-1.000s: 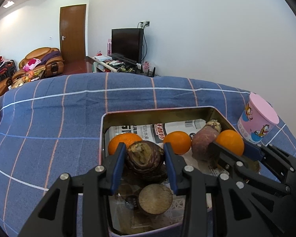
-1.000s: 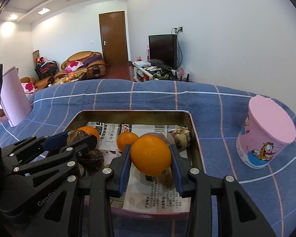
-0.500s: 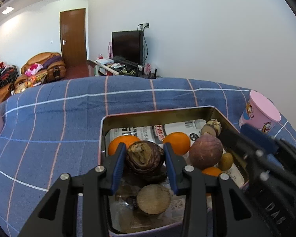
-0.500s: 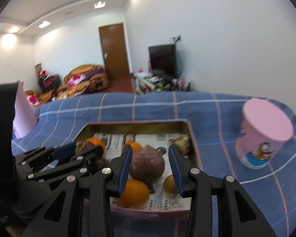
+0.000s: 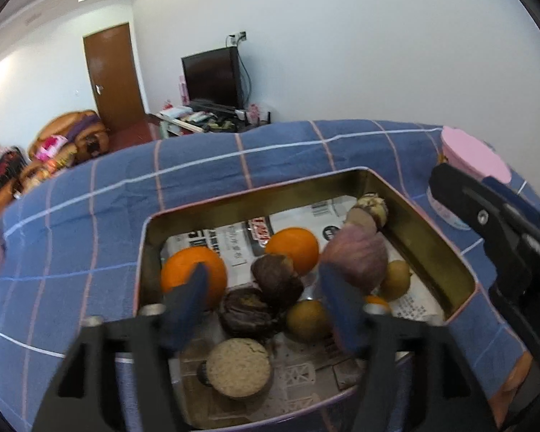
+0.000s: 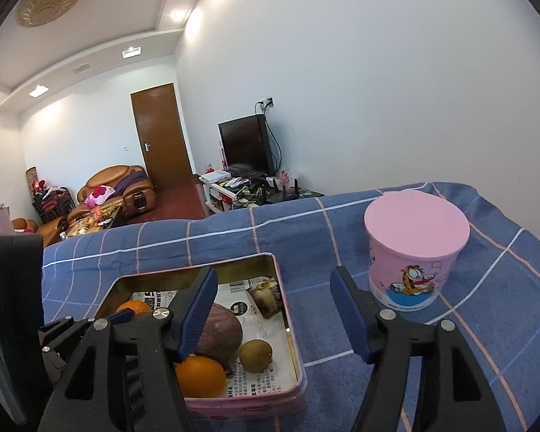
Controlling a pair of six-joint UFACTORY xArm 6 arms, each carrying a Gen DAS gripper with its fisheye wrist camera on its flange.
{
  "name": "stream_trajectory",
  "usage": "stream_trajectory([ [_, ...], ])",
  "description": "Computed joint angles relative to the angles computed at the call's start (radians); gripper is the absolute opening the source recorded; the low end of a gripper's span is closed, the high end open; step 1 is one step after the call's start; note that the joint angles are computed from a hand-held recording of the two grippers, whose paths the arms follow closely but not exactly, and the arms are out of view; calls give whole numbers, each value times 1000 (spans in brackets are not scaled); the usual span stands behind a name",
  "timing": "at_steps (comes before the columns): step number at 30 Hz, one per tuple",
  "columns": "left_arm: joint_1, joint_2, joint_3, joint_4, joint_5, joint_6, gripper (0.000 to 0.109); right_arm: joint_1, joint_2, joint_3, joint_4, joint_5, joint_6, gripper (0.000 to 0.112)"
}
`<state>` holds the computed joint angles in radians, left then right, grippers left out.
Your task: Organize fruits
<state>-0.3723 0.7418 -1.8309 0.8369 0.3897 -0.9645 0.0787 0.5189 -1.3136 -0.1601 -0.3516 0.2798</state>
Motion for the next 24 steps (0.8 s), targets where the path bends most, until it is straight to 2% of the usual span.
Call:
stream_trajectory([
  [1,-3,2,-5,4,17,1,103,4,-1,4,20,-3,-18,67],
  [6,0,6,-9,-79,33,55,103,22,-13,26,123,-13,-100,67],
  [13,2,-10,14,-69,34,31,103,8,-11,19,58,15,-34,68],
  [15,8,-27,44,-95,1,53,103,-1,-10,18,5,12,7,68],
  [18,10,-49,77,-207,-17,157,103,-27,0,-4,-166,31,152,70],
  [21,9,-65,99,-197,-20,145,103,-41,8,-31,-303,65,262,70],
  [22,10,-70,108,-183,-30,130,103,-42,8,-31,-313,65,267,70],
  [24,12,-84,131,-116,-47,68,103,-30,0,-10,-243,51,194,71],
])
